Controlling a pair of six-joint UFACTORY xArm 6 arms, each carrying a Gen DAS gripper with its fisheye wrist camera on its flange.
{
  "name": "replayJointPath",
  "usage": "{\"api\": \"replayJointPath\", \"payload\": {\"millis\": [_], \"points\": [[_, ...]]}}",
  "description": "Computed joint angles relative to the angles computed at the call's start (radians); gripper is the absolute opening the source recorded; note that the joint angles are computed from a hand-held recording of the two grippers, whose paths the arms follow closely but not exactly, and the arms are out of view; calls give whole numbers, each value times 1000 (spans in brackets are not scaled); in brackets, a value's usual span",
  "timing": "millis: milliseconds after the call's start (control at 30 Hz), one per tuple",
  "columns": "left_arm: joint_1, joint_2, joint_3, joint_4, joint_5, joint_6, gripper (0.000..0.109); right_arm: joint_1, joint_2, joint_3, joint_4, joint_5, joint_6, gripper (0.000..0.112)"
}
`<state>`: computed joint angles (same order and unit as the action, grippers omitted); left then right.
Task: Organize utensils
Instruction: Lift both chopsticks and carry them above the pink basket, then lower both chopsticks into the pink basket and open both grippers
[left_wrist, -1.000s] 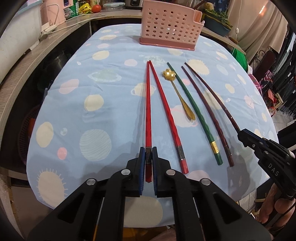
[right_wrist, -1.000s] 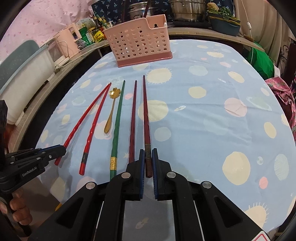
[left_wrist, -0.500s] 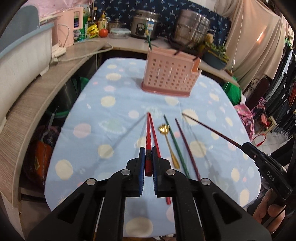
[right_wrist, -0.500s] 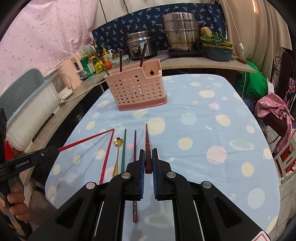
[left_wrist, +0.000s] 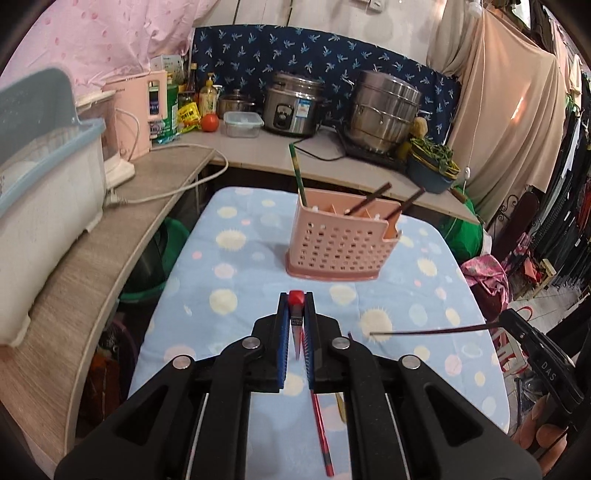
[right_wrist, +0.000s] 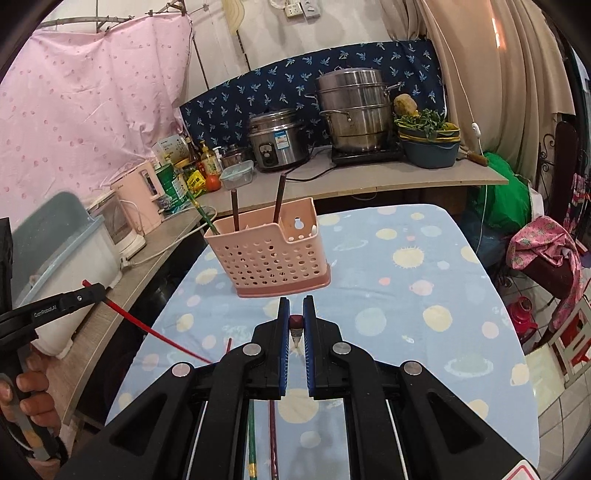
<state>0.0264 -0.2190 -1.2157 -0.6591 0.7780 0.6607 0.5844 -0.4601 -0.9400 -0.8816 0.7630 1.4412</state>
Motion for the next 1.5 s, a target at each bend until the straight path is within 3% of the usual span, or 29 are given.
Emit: {"api": "replayJointPath", "payload": {"millis": [500,933,1167,1500], "points": [[-51,195,-351,-33,-40,-62,7,-136,56,-154,-39,-106,-9,7],[-135,474,-804,49,-143,-191,7,-260,335,-569,-128,-224,-41,7],[-163,628,-968,111,-105,-258,7,-316,490,-694,-16,-265,-129,7],[-173,724,-1004,179,-69,-297,7,-336,616,-729,132,-255,-252,7]]}}
